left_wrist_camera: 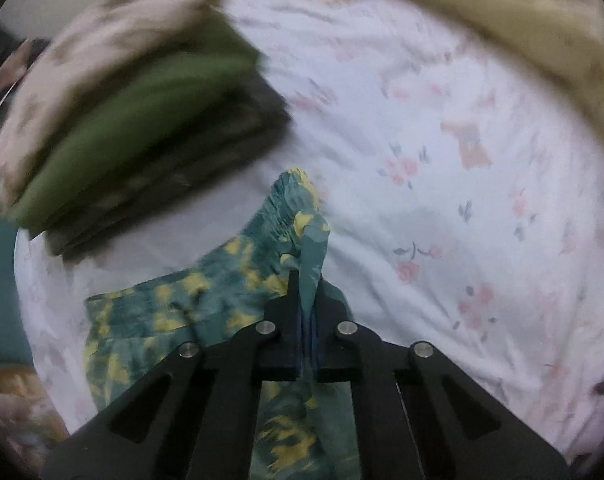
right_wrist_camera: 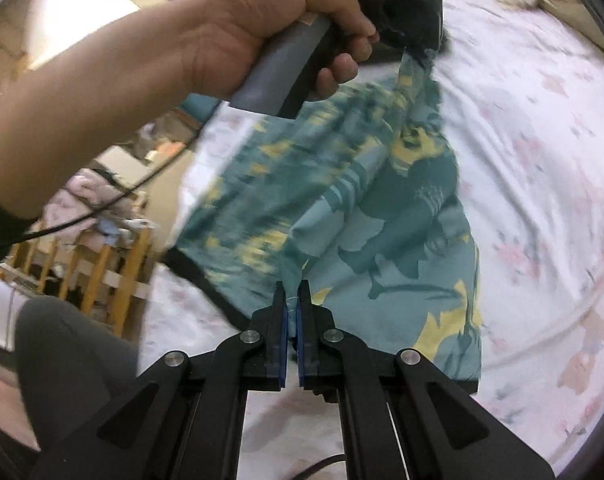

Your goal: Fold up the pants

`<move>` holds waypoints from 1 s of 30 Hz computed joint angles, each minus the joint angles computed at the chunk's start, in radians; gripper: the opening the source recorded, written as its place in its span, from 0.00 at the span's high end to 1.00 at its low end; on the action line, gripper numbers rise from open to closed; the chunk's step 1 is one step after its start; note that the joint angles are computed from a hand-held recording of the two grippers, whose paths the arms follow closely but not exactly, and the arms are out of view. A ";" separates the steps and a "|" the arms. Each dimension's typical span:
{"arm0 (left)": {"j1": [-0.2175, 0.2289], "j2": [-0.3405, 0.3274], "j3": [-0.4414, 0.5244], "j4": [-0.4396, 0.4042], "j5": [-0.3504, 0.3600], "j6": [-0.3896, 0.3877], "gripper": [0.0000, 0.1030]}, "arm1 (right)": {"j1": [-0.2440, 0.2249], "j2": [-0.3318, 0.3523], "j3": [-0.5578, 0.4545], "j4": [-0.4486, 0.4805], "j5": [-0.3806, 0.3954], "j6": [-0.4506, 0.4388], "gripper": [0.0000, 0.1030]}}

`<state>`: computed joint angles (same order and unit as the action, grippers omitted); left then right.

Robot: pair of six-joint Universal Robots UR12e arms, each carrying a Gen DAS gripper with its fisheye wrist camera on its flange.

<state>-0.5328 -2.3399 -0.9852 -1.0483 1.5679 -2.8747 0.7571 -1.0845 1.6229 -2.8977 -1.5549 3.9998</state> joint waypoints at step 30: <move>0.212 0.075 -0.241 0.245 0.086 0.190 0.14 | 0.019 0.395 -0.644 0.278 0.185 -0.150 0.98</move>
